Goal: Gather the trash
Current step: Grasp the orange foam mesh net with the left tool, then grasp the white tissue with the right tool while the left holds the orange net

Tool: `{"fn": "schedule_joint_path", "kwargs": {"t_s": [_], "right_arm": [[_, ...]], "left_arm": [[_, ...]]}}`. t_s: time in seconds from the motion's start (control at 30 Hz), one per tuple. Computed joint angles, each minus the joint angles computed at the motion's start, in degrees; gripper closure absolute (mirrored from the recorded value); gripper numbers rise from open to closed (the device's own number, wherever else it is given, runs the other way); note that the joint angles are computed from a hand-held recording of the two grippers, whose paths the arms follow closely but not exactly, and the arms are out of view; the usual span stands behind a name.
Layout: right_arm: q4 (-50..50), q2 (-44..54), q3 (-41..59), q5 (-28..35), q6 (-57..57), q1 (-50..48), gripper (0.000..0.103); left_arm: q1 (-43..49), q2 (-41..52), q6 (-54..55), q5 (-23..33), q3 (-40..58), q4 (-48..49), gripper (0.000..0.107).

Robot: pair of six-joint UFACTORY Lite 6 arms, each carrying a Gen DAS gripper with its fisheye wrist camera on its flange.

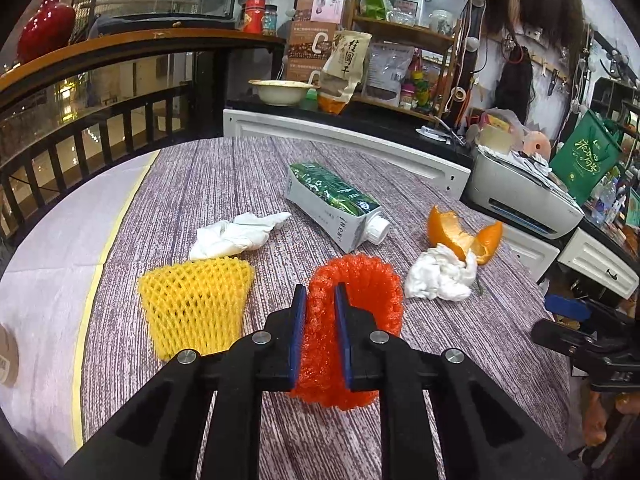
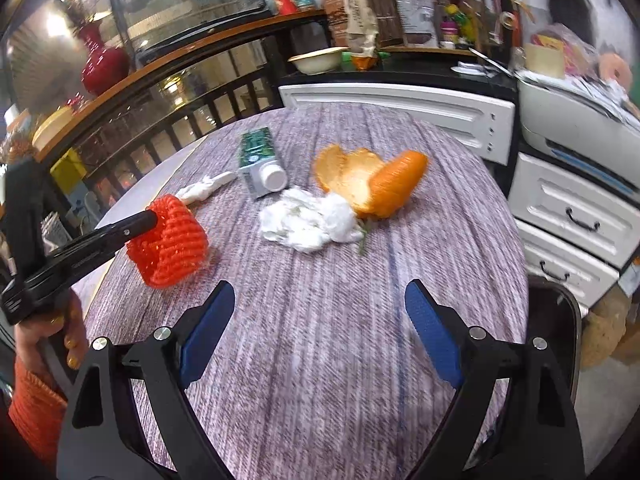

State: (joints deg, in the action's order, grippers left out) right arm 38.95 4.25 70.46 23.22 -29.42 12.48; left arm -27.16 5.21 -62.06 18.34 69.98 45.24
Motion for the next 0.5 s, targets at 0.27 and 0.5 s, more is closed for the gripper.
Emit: {"fn": "schedule_joint_path", "kwargs": {"t_s": [0.27, 0.5], "right_arm": [[-16.1, 13.9, 16.8, 2.1, 11.7, 6.3, 0.017], [-34.4, 28.2, 33.7, 7.4, 25.8, 10.6, 0.033]], "left_arm": [[-1.7, -7.6, -6.7, 0.5, -6.8, 5.4, 0.094], [-2.1, -12.1, -8.3, 0.5, -11.9, 6.0, 0.093]]}}
